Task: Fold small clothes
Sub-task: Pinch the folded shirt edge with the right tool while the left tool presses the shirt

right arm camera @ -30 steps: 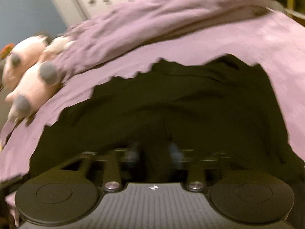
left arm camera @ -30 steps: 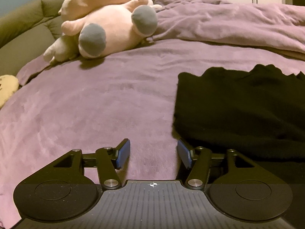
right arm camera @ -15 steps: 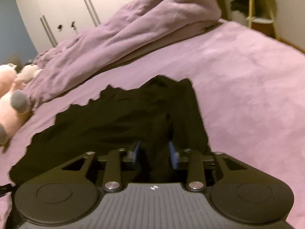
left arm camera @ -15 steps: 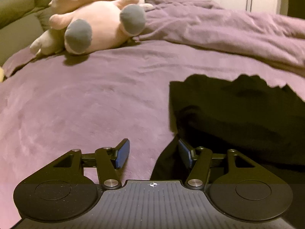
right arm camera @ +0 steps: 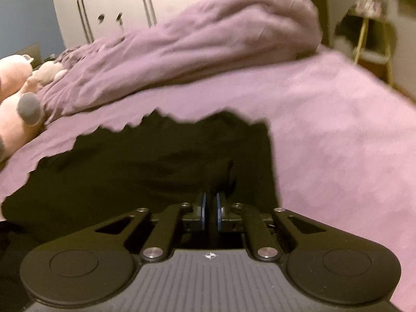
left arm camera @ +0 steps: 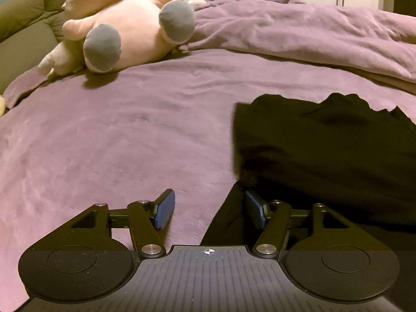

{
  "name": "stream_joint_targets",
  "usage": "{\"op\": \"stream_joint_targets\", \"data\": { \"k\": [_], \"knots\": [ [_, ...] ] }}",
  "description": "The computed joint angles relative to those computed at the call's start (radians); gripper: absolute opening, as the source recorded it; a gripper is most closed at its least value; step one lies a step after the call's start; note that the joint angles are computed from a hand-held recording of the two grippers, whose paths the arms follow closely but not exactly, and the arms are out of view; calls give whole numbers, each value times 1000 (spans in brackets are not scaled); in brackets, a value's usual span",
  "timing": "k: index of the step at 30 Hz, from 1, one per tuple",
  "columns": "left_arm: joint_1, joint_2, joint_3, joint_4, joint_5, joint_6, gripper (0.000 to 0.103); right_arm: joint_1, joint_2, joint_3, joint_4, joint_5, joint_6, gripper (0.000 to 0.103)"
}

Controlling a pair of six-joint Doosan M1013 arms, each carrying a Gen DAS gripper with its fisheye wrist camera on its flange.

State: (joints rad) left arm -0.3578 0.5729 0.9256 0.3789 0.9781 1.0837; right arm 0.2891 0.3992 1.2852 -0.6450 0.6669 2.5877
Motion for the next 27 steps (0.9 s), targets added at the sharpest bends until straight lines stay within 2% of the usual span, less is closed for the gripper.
{"op": "stream_joint_targets", "data": {
  "k": [2,3,5,7,9,10,12,16,18,20,22,24,25,27],
  "knots": [
    [0,0,1,2,0,-2,68,25,7,-5,-191,75,136,7],
    [1,0,2,1,0,-1,68,31,13,-13,-230,112,159,8],
    [2,-2,5,-3,-5,2,67,17,12,-18,-153,122,117,16],
    [3,-4,9,-7,-10,5,67,3,-7,7,-84,87,116,19],
    [3,-3,8,-6,-7,2,68,-2,-31,39,-68,56,115,28],
    [2,-3,7,-4,-4,0,68,-3,-40,53,-55,45,111,36],
    [0,-4,6,0,1,-2,68,-10,-53,71,-2,26,85,37],
    [-3,-3,3,4,9,4,67,-5,-54,76,-5,37,71,37],
    [-5,-2,0,9,15,-1,67,-5,-53,73,1,32,65,37],
    [-6,-1,-5,10,19,-7,67,1,-46,65,-23,51,55,23],
    [-7,-6,0,11,5,-13,67,8,-41,61,-52,66,52,15],
    [-6,-13,6,12,-17,-18,67,13,-47,74,-106,58,104,12],
    [-4,-18,11,4,-34,-16,67,17,-51,81,-149,59,153,7],
    [1,-21,10,-25,-54,-8,67,26,-49,82,-225,91,227,5]
  ]
}}
